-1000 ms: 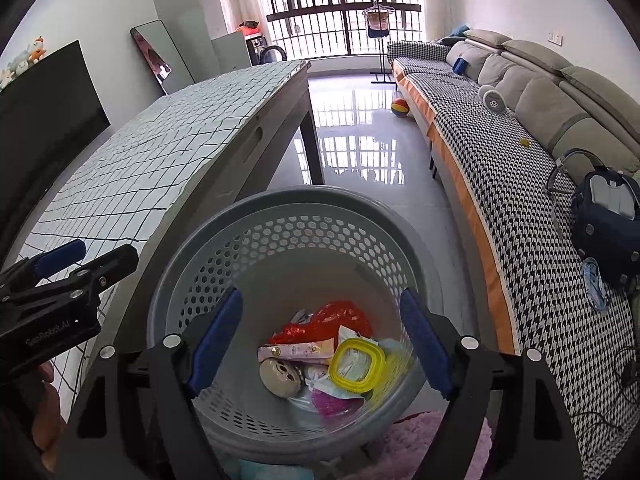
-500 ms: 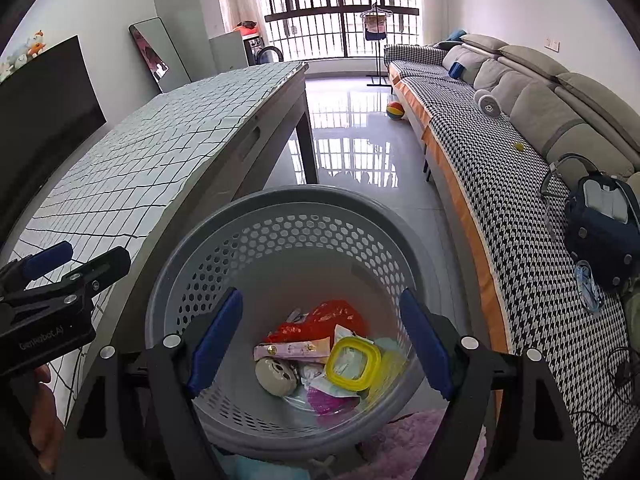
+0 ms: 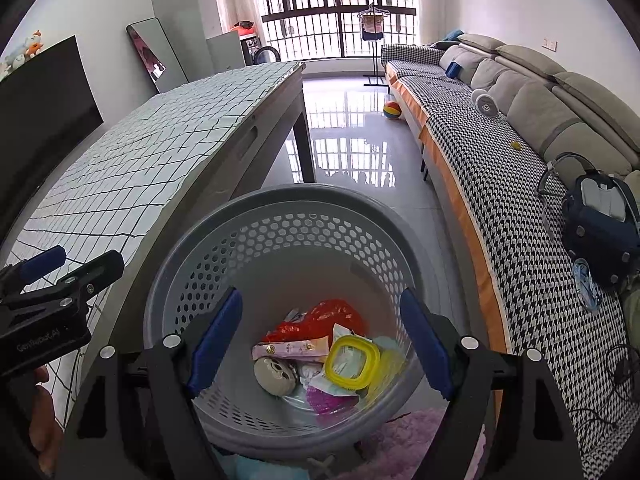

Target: Collect trash

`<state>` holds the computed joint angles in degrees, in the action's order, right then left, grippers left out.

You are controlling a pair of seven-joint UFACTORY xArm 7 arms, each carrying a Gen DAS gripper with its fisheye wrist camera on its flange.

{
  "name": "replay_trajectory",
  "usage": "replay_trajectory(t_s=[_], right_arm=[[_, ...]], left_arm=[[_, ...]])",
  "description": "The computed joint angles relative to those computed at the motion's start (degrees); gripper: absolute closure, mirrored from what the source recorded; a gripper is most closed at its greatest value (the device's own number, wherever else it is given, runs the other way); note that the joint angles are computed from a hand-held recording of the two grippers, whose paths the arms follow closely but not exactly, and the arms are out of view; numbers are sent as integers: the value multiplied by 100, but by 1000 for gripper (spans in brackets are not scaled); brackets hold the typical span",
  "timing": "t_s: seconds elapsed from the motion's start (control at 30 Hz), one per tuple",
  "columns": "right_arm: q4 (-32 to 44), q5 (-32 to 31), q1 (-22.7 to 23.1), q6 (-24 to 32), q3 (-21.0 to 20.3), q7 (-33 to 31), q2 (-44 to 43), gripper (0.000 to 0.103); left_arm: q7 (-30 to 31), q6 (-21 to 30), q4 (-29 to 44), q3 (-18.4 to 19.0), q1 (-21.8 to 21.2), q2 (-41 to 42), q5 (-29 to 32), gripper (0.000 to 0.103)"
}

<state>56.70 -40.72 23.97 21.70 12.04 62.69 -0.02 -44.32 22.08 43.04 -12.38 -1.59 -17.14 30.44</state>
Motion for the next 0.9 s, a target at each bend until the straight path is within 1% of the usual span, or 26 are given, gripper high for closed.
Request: replay_trajectory(t_s=[0.67,0.9], right_arm=[[-39,23,-8,-56,-6,-1,-2,26],[-27,-105,-3,-51,-7,126,19,26]], left_arm=[[-155,129,38,-30,-39,6,145,6],[-146,153,27,-22,-48,-9,137,6]])
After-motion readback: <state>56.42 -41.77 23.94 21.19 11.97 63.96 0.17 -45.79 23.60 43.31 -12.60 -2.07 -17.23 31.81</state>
